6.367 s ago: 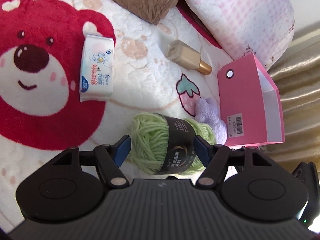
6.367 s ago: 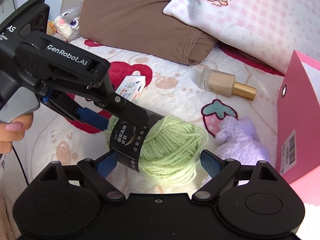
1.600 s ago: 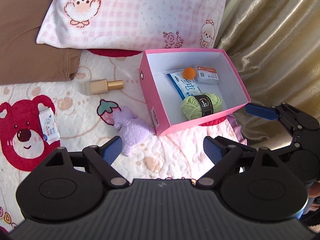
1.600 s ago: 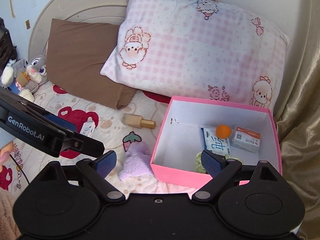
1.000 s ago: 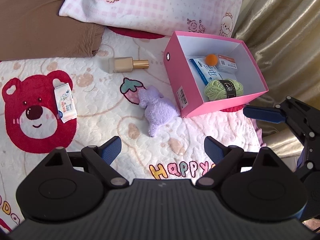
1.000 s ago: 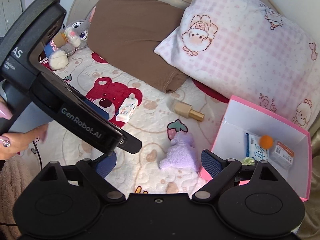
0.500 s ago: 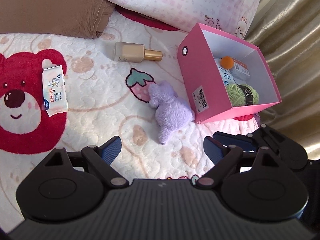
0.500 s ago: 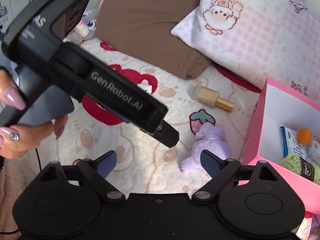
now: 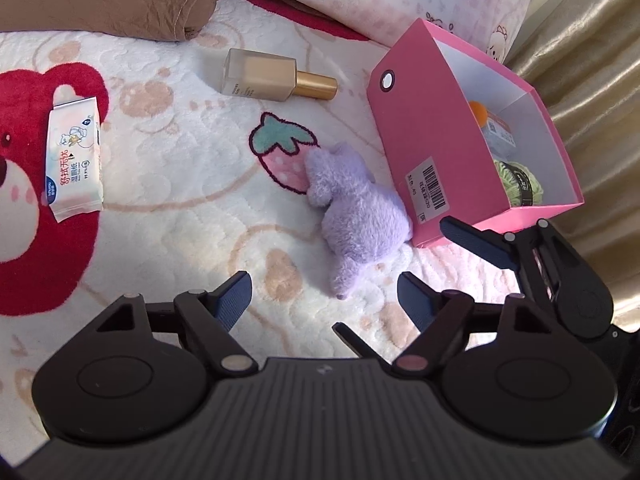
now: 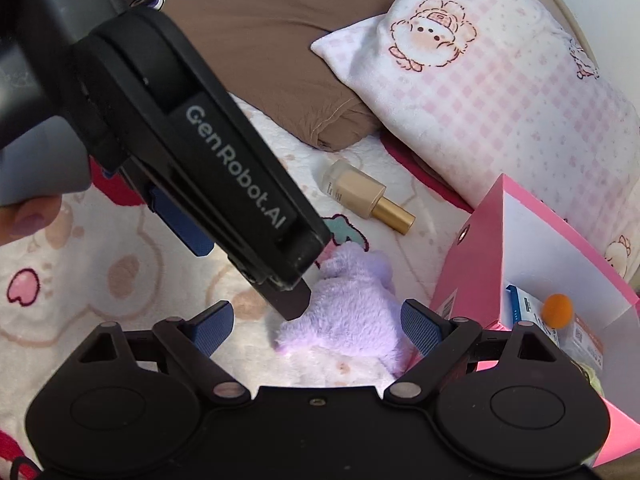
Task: Organize objects
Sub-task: 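Withdraw the left gripper from the box toward the lilac plush toy, then lower the left gripper onto the lilac plush toy and close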
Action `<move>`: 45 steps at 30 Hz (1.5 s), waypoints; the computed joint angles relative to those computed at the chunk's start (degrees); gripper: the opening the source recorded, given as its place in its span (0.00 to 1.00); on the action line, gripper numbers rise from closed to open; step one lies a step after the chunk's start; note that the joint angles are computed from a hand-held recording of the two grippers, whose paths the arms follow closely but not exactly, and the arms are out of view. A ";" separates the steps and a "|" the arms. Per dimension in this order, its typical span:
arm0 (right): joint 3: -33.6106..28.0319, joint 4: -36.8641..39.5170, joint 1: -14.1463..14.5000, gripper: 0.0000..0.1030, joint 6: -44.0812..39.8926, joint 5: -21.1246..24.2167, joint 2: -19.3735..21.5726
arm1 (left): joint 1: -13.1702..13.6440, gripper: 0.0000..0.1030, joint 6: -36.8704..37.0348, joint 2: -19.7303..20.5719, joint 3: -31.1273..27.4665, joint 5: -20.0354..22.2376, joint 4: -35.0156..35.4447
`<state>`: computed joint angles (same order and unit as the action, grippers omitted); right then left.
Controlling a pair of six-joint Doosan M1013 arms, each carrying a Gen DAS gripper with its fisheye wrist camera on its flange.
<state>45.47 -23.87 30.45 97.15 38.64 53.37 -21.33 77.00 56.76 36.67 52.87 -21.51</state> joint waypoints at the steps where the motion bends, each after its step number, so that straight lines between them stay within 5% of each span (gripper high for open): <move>1: -0.76 -0.63 0.02 0.90 -0.23 0.65 0.61 | -0.08 0.76 -0.32 0.27 -0.22 -0.36 0.33; 5: -5.14 -1.18 0.06 0.88 -2.94 5.69 3.65 | -0.60 0.70 -1.10 2.54 -3.48 0.18 2.80; 8: -8.10 -0.68 -0.07 0.84 -3.00 8.81 5.42 | -0.41 0.55 0.92 3.52 -4.07 -0.32 -0.03; 15: -6.94 -2.16 -0.23 0.71 -0.22 6.90 5.02 | 0.71 0.35 9.04 4.17 -2.00 -5.12 -13.59; 28: -8.59 -0.78 -0.35 0.66 1.09 8.34 5.54 | 1.00 0.27 7.82 4.17 -1.73 -5.60 -16.02; 32: -8.55 4.29 -0.32 0.66 -1.91 8.23 5.00 | 1.54 0.25 2.47 3.35 -2.33 0.58 -11.35; 39: -6.23 16.20 -0.12 0.69 -9.55 5.35 3.10 | 3.47 0.25 1.97 -2.21 8.06 -4.00 -14.00; 45: -7.75 9.24 -0.02 0.80 -3.04 6.96 3.96 | 3.76 0.25 4.32 -2.40 8.98 -7.07 -16.43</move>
<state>37.72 -14.63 30.43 94.11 45.61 57.33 -17.57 81.31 54.37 45.65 45.80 -37.94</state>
